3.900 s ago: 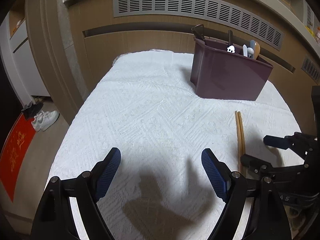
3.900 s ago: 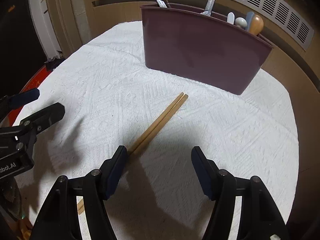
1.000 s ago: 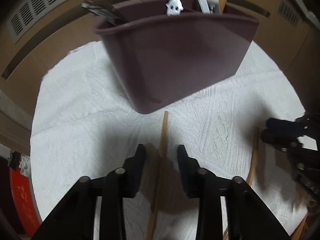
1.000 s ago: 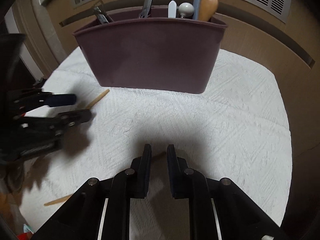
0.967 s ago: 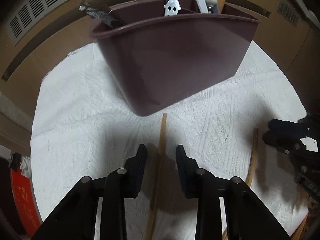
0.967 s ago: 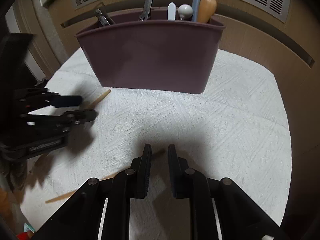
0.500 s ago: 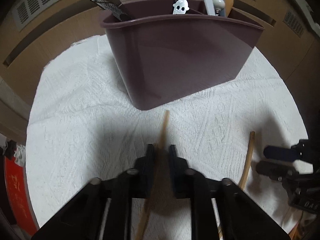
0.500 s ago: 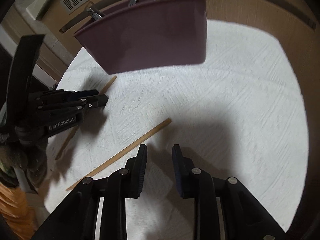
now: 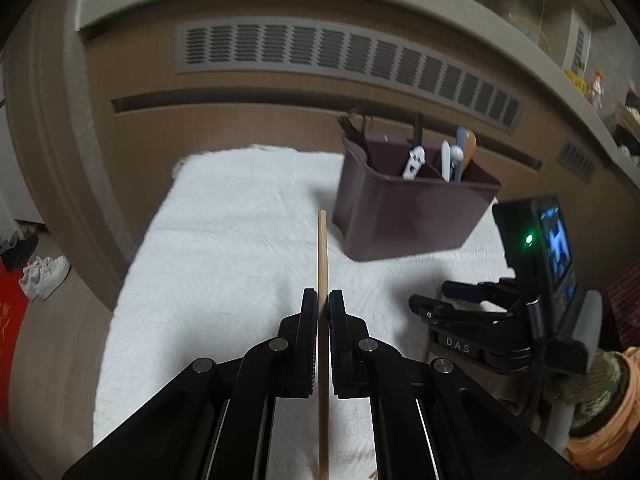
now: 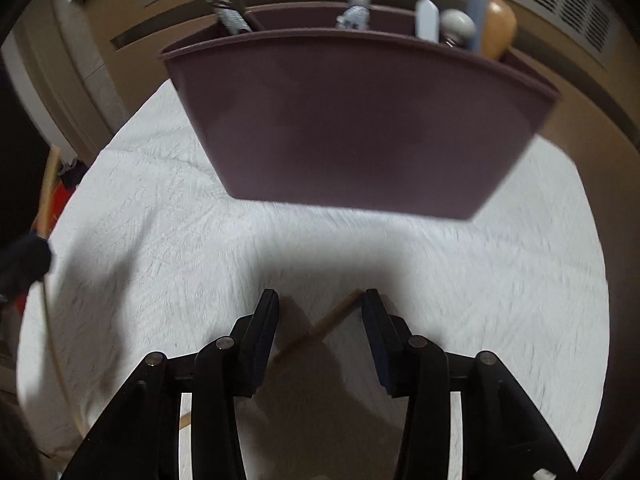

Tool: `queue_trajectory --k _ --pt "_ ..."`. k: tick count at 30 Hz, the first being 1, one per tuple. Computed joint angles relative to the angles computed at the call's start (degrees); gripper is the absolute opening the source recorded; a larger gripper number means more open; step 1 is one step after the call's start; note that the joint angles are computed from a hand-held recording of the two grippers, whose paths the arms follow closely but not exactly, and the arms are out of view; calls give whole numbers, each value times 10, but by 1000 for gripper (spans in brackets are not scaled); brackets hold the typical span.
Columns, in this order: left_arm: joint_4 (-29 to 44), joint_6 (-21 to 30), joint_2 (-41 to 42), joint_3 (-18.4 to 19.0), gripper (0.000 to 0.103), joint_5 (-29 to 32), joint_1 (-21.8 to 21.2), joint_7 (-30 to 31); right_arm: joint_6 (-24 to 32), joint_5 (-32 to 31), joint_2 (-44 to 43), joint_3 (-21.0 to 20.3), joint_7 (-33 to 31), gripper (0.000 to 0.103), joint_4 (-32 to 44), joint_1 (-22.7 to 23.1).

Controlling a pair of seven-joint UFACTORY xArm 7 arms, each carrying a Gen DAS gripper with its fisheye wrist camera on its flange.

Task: Organize utensils
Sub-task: 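Lift both held chopsticks upright over the maroon holder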

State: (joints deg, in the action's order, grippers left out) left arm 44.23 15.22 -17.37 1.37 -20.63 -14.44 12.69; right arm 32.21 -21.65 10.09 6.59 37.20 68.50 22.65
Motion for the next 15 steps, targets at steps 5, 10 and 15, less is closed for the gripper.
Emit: queue_trajectory --k 5,10,15 --pt "-11 -34 -18 37 6 -61 -31 41 1 -40 31 -10 27 39 37 14" --pt "-31 -38 -51 36 6 -52 -21 30 -24 -6 28 5 -39 7 37 9" --pt "-53 -41 -76 34 6 -32 -23 10 -65 42 -38 21 -103 6 -17 4"
